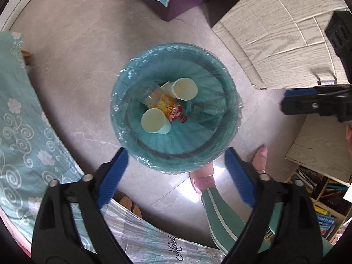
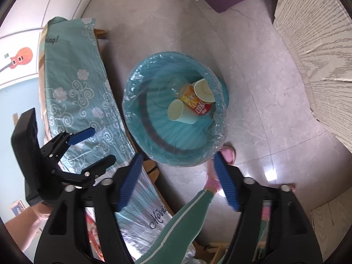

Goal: Collect trash
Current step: 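Open both grippers to drop the cups into the bin, return to table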

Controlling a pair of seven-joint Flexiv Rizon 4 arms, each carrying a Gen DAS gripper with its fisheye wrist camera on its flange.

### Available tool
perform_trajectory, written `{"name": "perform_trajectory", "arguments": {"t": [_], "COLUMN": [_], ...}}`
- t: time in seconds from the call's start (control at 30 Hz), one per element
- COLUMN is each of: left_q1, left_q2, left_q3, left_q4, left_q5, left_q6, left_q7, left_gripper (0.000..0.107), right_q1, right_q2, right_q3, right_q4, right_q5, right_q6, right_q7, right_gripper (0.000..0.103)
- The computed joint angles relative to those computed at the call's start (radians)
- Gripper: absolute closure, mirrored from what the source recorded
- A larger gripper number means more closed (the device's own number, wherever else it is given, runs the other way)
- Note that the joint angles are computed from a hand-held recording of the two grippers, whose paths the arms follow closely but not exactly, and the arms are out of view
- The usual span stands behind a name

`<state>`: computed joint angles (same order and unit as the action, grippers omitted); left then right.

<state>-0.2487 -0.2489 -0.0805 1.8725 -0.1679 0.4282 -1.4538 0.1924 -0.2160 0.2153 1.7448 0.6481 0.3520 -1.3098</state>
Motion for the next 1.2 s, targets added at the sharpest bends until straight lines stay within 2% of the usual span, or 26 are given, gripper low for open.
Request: {"name": "perform_trajectory", "arguments": {"t": [0.07, 0.1, 0.3, 0.37, 0.43, 0.63, 0.83, 1.0, 1.1, 1.2], "left_q1": [-0.001, -0.001, 0.005, 0.007, 0.006, 0.015, 0.019, -0.001, -0.032, -0.078], "left_q2": [0.01, 0.016, 0.075, 0.1, 0.116, 0.191, 0.288, 0.332, 0.31, 0.245], "left_q3": [0.002, 0.002, 0.009, 0.011, 0.01, 0.013, 0.007, -0.02, -0.051, -0.099], "left_q4": [-0.001, -0.002, 0.006, 0.011, 0.001, -0.026, -0.103, -0.216, -0.308, -0.43], "left_q5": [0.001, 0.004, 0.007, 0.011, 0.03, 0.021, 0.0, -0.05, -0.105, -0.144], "left_q6": [-0.01, -0.017, -0.052, -0.06, -0.087, -0.16, -0.209, -0.178, -0.137, -0.112], "left_q7": [-0.012, -0.015, -0.014, -0.015, -0.028, -0.045, -0.041, 0.026, 0.11, 0.202], "left_gripper": [0.015, 0.015, 0.011, 0.011, 0.011, 0.011, 0.011, 0.011, 0.011, 0.011], "right_q1": [-0.002, -0.004, -0.006, -0.011, -0.023, -0.009, 0.027, 0.041, 0.03, -0.001], "right_q2": [0.011, 0.019, 0.08, 0.103, 0.121, 0.201, 0.347, 0.501, 0.605, 0.706], "right_q3": [-0.002, -0.003, -0.014, -0.02, -0.028, -0.042, -0.068, -0.133, -0.172, -0.205], "right_q4": [0.004, 0.006, 0.018, 0.017, 0.008, -0.044, -0.125, -0.198, -0.211, -0.207], "right_q5": [0.003, 0.009, 0.016, 0.044, 0.106, 0.127, 0.126, 0.1, 0.041, -0.064], "right_q6": [0.002, 0.004, 0.009, -0.004, -0.04, -0.175, -0.232, -0.252, -0.237, -0.243], "right_q7": [0.015, 0.022, 0.074, 0.095, 0.093, 0.092, 0.076, 0.049, 0.074, 0.122], "right_gripper": [0.016, 0.014, 0.014, 0.006, 0.006, 0.006, 0.006, 0.006, 0.006, 0.006]}}
